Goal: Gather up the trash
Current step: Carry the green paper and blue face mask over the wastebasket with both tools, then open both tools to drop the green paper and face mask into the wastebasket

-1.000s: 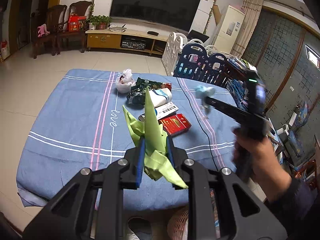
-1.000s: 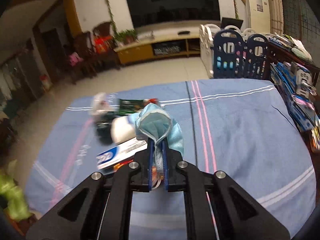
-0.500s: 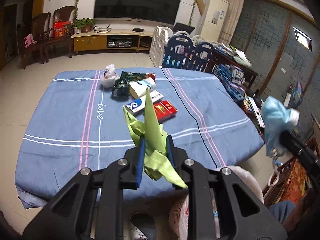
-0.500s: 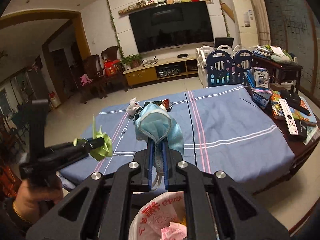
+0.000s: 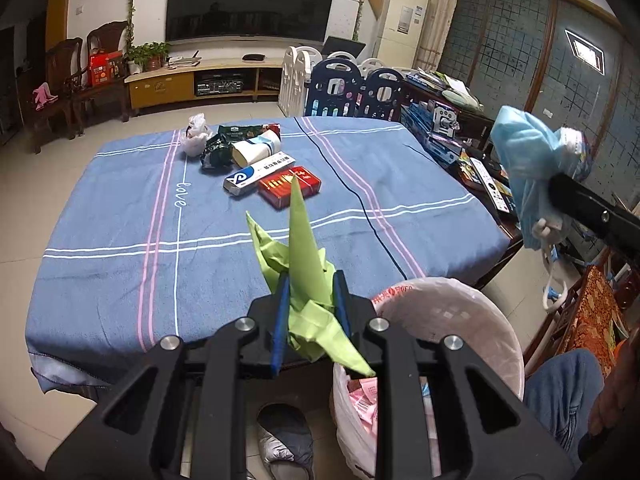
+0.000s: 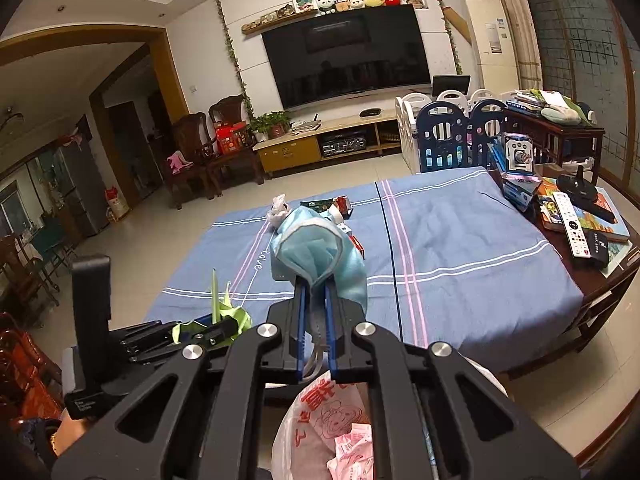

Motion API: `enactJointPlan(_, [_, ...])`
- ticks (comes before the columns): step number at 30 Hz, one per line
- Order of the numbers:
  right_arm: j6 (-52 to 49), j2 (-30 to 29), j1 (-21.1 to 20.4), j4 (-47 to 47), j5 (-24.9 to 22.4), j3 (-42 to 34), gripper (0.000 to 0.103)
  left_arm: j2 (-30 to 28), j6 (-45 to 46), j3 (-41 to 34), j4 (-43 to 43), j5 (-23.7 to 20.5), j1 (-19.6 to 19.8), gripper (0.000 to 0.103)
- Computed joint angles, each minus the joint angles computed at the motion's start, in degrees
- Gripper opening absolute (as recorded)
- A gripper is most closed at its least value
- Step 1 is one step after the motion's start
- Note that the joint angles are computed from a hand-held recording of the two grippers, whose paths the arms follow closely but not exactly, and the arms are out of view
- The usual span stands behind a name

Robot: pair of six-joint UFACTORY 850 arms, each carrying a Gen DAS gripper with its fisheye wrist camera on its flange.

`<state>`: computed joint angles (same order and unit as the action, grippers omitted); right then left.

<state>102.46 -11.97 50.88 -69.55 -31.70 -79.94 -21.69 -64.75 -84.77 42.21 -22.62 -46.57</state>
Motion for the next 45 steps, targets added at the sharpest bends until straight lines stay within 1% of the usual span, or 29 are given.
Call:
enactJointPlan(1, [0.1, 0.4, 0.1, 0.1, -0.1, 0.4, 0.009, -0.1, 1.0, -0.2, -0.8, 0.1, 0.0, 0.023])
enactJointPlan(3, [0.5, 1.0, 0.5, -0.1, -0.5, 1.2, 0.009, -0.2, 3.9, -0.3, -3.2, 1.6, -0.1, 0.023])
enactJointPlan(7, [0.1, 2.7, 1.0, 0.4, -1.6, 2.9, 0.009, -0.9, 7.5, -1.0, -4.9, 2.9, -1.1, 0.023])
enactJointPlan(13, [0.3, 5.4, 1.9, 1.2, -4.5, 6.5, 0.009, -2.4, 24.8, -2.0, -18.7, 5.6, -2.7, 0.025])
enactJointPlan(15, [-0.1, 6.1, 2.1, 2.3, -5.2, 7.6, 0.009, -3.0, 34.3, -2.5, -27.1, 6.4, -3.3, 0.025])
enactJointPlan(20, [0.2, 7.6, 2.9, 3.8, -6.9, 10.2, 0.009, -4.6, 44.6, -3.8, -34.7, 5.7, -4.9, 0.025])
enactJointPlan(24, [0.6, 8.3, 3.3, 4.4, -7.8, 11.3, 0.010, -5.6, 47.6, -4.6, -36.7, 5.1, -5.8, 0.028])
enactJointPlan(25, [0.7, 8.5, 3.2, 4.5, -7.8, 11.5, 0.010, -5.8, 47.7, -4.7, -36.8, 5.0, -5.9, 0.031])
enactJointPlan(27, [0.6, 8.7, 3.3, 4.8, -8.1, 11.8, 0.010, -5.9, 46.0, -4.7, -35.4, 5.1, -5.9, 0.047])
enactJointPlan(28, [0.4, 8.6, 3.3, 5.0, -8.1, 11.7, 0.012, -5.8, 44.2, -4.6, -34.0, 5.2, -5.9, 0.070])
enactJointPlan(29, [-0.1, 8.5, 3.3, 5.7, -8.3, 11.4, 0.018, -5.6, 39.9, -4.3, -30.3, 5.7, -5.9, 0.085])
enactJointPlan(30, [-0.1, 8.3, 3.4, 5.9, -8.4, 11.2, 0.029, -5.2, 35.3, -3.8, -26.1, 6.3, -5.9, 0.087])
enactJointPlan(31, [0.8, 8.2, 3.6, 5.1, -9.0, 11.2, 0.035, -5.0, 32.6, -3.6, -23.9, 6.5, -5.8, 0.088])
enactJointPlan(32, [1.6, 8.3, 3.8, 4.3, -9.7, 11.3, 0.045, -4.8, 31.0, -3.5, -22.9, 6.4, -5.6, 0.090])
enactJointPlan(33, [2.1, 8.3, 4.0, 3.7, -10.2, 11.2, 0.051, -4.6, 27.2, -3.3, -20.2, 6.3, -5.4, 0.092])
enactJointPlan(36, [2.1, 8.1, 4.2, 3.2, -10.4, 10.8, 0.052, -3.9, 17.9, -2.7, -13.8, 5.8, -4.6, 0.093])
enactJointPlan(39, [2.5, 7.8, 4.1, 3.0, -10.1, 10.4, 0.053, -3.2, 3.7, -2.2, -1.8, 3.4, -4.2, 0.093])
enactJointPlan(40, [2.4, 7.6, 4.1, 3.0, -9.9, 10.2, 0.053, -2.9, -1.8, -2.1, 3.4, 1.5, -4.2, 0.093])
enactJointPlan(42, [2.0, 7.3, 3.9, 3.4, -9.4, 9.8, 0.053, -2.5, -8.4, -1.9, 9.1, -1.3, -4.1, 0.094])
enactJointPlan(45, [1.5, 6.7, 3.8, 3.7, -8.6, 9.0, 0.054, -1.5, -15.7, -1.1, 14.0, -5.5, -3.7, 0.094])
